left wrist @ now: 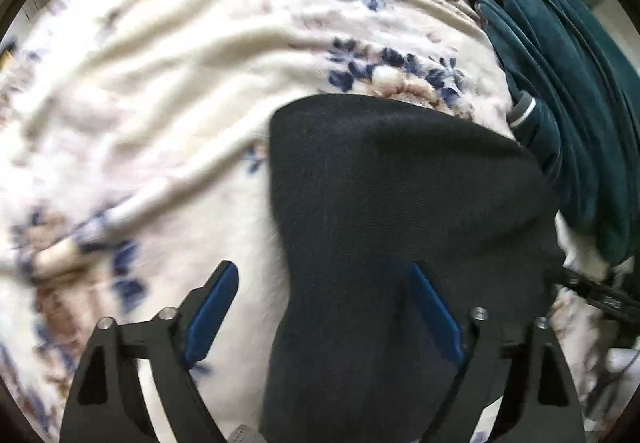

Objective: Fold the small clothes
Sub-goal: 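Open both grippers and lift them away from the folded sweater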

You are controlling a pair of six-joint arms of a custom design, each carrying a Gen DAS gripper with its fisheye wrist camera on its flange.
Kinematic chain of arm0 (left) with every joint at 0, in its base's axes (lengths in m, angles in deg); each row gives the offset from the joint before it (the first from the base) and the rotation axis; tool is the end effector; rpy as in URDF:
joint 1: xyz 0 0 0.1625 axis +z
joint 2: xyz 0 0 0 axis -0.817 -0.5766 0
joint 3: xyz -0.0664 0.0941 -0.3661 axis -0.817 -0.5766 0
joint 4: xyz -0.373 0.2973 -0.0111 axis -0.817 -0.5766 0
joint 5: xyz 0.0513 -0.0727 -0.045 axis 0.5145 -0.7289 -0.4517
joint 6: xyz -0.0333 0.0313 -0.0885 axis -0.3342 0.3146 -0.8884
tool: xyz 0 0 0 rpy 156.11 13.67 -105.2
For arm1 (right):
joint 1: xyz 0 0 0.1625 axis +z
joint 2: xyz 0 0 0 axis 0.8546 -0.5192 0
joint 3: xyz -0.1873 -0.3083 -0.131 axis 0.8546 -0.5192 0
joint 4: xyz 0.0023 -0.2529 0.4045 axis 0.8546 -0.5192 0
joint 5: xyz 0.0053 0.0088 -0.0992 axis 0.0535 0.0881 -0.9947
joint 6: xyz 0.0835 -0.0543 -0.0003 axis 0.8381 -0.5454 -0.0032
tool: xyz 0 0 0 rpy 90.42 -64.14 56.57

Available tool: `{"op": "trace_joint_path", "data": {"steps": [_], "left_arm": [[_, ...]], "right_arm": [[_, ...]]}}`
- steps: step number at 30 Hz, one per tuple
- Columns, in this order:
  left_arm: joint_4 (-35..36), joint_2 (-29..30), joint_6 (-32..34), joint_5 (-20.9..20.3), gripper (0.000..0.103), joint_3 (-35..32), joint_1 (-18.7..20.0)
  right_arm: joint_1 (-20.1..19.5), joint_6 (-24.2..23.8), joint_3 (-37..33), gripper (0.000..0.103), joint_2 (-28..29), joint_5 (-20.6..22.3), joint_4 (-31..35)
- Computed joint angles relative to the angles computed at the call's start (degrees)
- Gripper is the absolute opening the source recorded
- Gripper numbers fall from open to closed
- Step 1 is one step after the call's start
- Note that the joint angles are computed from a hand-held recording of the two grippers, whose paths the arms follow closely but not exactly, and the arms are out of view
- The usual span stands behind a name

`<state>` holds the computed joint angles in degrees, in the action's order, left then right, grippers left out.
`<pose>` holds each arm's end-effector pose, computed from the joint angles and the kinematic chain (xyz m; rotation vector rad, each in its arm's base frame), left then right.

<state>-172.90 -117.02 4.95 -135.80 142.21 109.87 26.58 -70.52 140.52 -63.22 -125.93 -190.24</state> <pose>-0.2832 -0.7480 0.1398 0.0123 2.5041 -0.4187 0.0081 -0.8443 0.2552 0.0508 -2.5016 0.2566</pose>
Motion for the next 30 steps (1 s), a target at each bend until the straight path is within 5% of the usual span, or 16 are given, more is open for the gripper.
{"op": "trace_joint_path", "data": {"steps": [5,14,30], "left_arm": [[6.8,-3.8,-8.9,9.0,0.098,6.2,-5.2],[16.6,-6.6,-17.6,12.6,0.098,7.8,-12.9],[36.6,-13.3,-32.8,12.4,0.098,2.2,-28.3]], "right_arm": [[3.4,-3.9,12.6,0.103,-6.2,-9.0,-12.5],[9.5,-5.6,26.2,0.103,-16.5,-13.2,-22.7],[25.0,1.7,36.4,0.103,-39.2,-19.0,-12.3]]}}
